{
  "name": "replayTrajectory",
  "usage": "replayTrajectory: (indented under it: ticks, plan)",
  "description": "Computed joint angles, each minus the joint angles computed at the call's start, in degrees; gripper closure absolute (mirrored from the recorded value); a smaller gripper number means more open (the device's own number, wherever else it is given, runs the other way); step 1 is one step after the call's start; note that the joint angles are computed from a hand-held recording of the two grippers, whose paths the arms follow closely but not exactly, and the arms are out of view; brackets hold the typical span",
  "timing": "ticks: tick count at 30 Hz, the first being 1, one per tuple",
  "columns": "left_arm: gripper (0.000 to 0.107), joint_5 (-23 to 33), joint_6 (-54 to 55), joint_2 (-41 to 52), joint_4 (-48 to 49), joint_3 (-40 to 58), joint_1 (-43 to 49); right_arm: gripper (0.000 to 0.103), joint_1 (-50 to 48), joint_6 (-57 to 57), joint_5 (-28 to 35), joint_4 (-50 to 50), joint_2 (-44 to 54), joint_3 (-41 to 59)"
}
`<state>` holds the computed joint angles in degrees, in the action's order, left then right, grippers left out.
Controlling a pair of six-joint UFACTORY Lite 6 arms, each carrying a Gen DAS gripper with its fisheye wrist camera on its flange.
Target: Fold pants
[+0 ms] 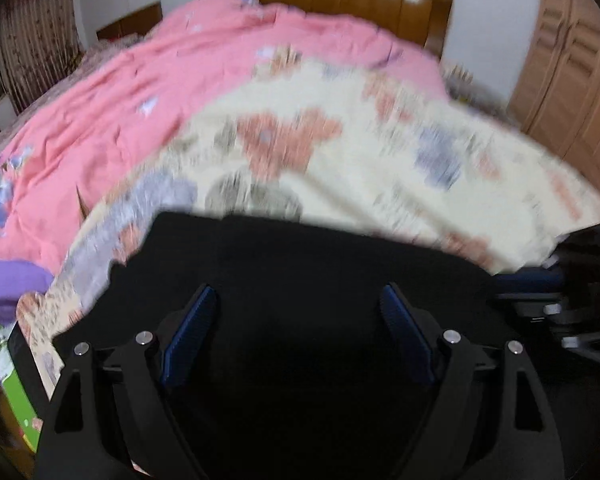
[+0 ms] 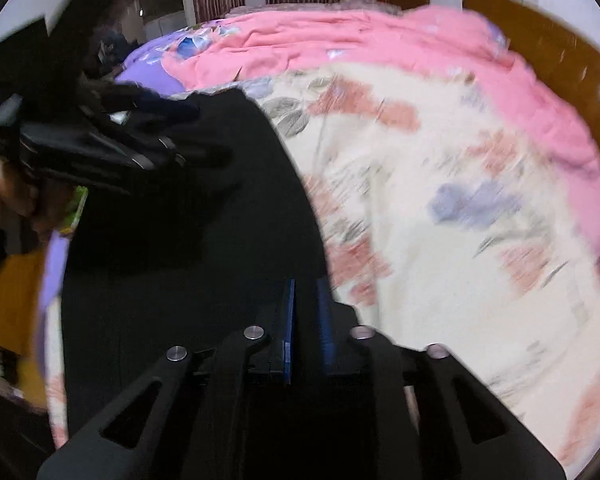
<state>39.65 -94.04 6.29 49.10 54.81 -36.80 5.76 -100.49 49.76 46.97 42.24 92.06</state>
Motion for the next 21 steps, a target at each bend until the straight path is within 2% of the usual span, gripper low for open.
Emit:
replayTrajectory:
  ticks: [1, 2, 6, 9, 10, 13, 17, 21]
  plan:
    - [0.023, 0.3, 0.4, 0.9, 0.1, 0.1, -0.4, 0.033, -0.3, 1.7, 0.8, -0.7, -0.1, 0.4]
    - [0.023, 2.3, 1.1, 1.8, 0.0, 0.9, -1.7, 0.019, -1.3, 1.0, 0.5, 0.5, -2.4, -1.5]
    - [0.023, 7.1, -1.4, -0.3, -1.1, -0.1, -6.2, 0.019, -6.4, -7.2, 3.8, 5.0, -12.6, -12.1]
    - [0.023, 16.3, -12.8, -7.8, 1.4, -5.2, -14.8, 0.023, -10.2, -14.5, 4.8, 5.6, -21.6, -25.0]
    - [0.023, 18.4, -16.6, -11.0, 1.3, -7.5, -17.3, 0.027, -11.1, -18.1, 4.3, 6.5, -24.5, -29.6]
    - [0.016, 23.0, -27.5, -20.3, 0.1, -14.7, -23.8, 0.051, -14.4, -25.9, 3.6, 6.9, -31.8, -42.1]
    - [0.016, 27.3, -36.8, -29.4, -4.9, -22.9, -31.2, 0.057, -17.0, -31.9, 1.2, 5.1, -36.1, -51.2]
    - [0.016, 28.6, -43.8, -31.9, -5.9, -25.7, -37.8, 0.060, -18.1, -36.8, -2.6, 7.2, -39.2, -56.1]
